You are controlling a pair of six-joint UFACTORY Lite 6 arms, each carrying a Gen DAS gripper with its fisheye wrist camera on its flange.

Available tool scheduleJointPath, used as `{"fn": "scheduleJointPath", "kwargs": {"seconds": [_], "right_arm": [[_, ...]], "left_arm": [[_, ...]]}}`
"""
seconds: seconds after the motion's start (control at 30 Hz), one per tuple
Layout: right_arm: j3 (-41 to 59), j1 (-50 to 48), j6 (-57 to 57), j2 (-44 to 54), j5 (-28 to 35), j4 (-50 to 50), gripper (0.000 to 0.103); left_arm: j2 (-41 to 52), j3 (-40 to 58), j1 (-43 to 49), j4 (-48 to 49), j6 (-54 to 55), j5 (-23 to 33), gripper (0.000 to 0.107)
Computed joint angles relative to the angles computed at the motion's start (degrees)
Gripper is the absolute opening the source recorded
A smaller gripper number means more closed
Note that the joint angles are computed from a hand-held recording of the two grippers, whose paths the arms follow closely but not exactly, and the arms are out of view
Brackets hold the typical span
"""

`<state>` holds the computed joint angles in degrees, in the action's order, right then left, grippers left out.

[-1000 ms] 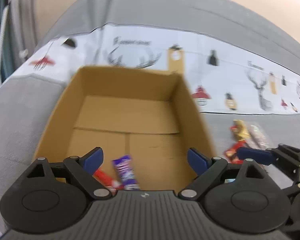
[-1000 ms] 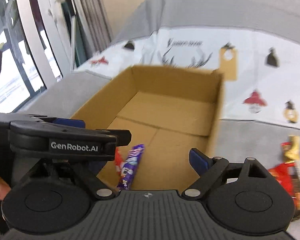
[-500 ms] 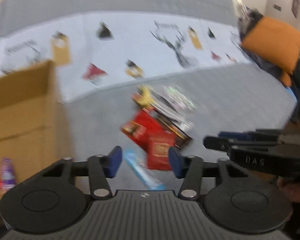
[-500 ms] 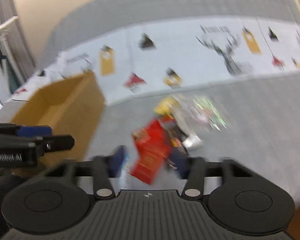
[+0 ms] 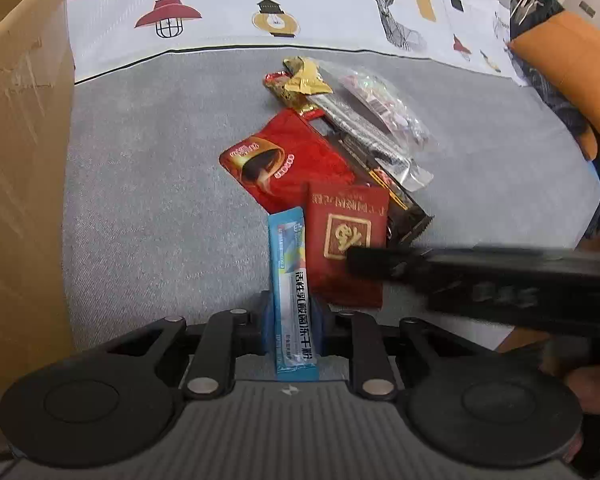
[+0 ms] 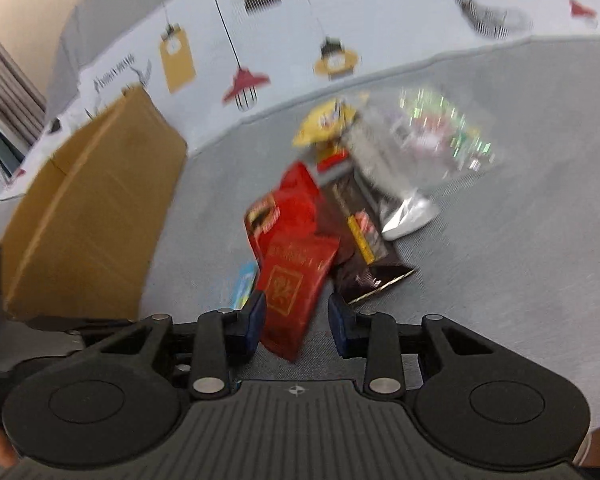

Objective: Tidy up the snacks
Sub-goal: 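Grasp the blue stick packet with the left tool while the right tool grasps a red packet, then carry both packets over the box and open both tools to release them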

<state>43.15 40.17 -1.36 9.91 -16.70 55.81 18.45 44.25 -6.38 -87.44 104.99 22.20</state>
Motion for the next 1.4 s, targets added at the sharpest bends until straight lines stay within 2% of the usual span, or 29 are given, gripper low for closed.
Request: {"fn": "scheduleJointPath", "kwargs": {"seconds": [0.07, 0.13, 0.17, 0.23, 0.27, 0.3, 0.4, 0.5, 0.67, 0.87, 0.97, 1.07, 1.17, 1.27, 1.4], "right_arm": [[2.0, -0.9, 6.3, 3.2, 0.0, -5.7, 0.037], [4.1, -1.1, 3.5, 4.8, 0.2, -4.1, 0.036], [5.1, -0.7, -0.4, 5.6, -0.2, -0.6, 0.026], [5.0, -0.2, -1.2, 5.5, -1.6, 1.1, 0.018], [3.7, 0.9, -1.8, 4.4, -4.8, 3.7, 0.014], [3.1, 2.0, -4.7, 3.5, -7.0, 7.3, 0.011], [1.3, 3.4, -10.1, 0.3, -8.3, 10.8, 0.006], [-0.3, 6.2, -19.0, -2.7, -11.5, 20.0, 0.006], [-4.0, 11.0, -27.2, -8.4, -16.8, 28.9, 0.006], [-4.0, 17.7, -32.6, -12.0, -23.3, 37.3, 0.006], [0.2, 23.2, -36.4, -10.9, -29.0, 41.2, 0.006], [6.6, 27.4, -39.6, -8.5, -33.3, 43.1, 0.006], [15.2, 30.5, -43.6, -4.8, -36.7, 43.8, 0.006], [24.9, 32.4, -49.9, -0.7, -38.2, 44.0, 0.006], [41.6, 33.6, -62.1, 6.8, -39.2, 45.3, 0.006]], "left_arm": [[0.1, 0.0, 0.1, -1.5, 1.7, 0.3, 0.02], [-0.4, -0.3, -0.7, -3.2, 3.7, -0.2, 0.018], [-0.5, -0.6, -0.8, -4.5, 5.3, -0.4, 0.017], [-0.2, -0.5, -1.1, -6.2, 6.2, -0.4, 0.016], [-0.3, -0.4, -1.0, -5.5, 5.1, -0.3, 0.015], [-0.7, -0.5, -1.0, -4.8, 4.2, -0.5, 0.015], [-3.5, -2.4, -0.9, -4.7, 4.0, -0.2, 0.014], [-8.3, -5.8, -1.5, -7.9, 7.6, -0.7, 0.014], [-16.4, -10.7, -1.8, -8.1, 7.8, -0.8, 0.014], [-29.5, -16.0, 3.4, 3.6, -2.7, 2.9, 0.014], [-38.3, -17.8, 9.3, 11.9, -8.8, 8.0, 0.015], [-46.2, -17.4, 17.7, 18.5, -13.5, 15.9, 0.014], [-51.2, -15.2, 28.7, 20.8, -13.5, 26.3, 0.015], [-51.5, -11.1, 40.6, 20.3, -11.0, 37.4, 0.015], [-46.3, -3.6, 54.1, 18.6, -9.4, 49.2, 0.015]]}}
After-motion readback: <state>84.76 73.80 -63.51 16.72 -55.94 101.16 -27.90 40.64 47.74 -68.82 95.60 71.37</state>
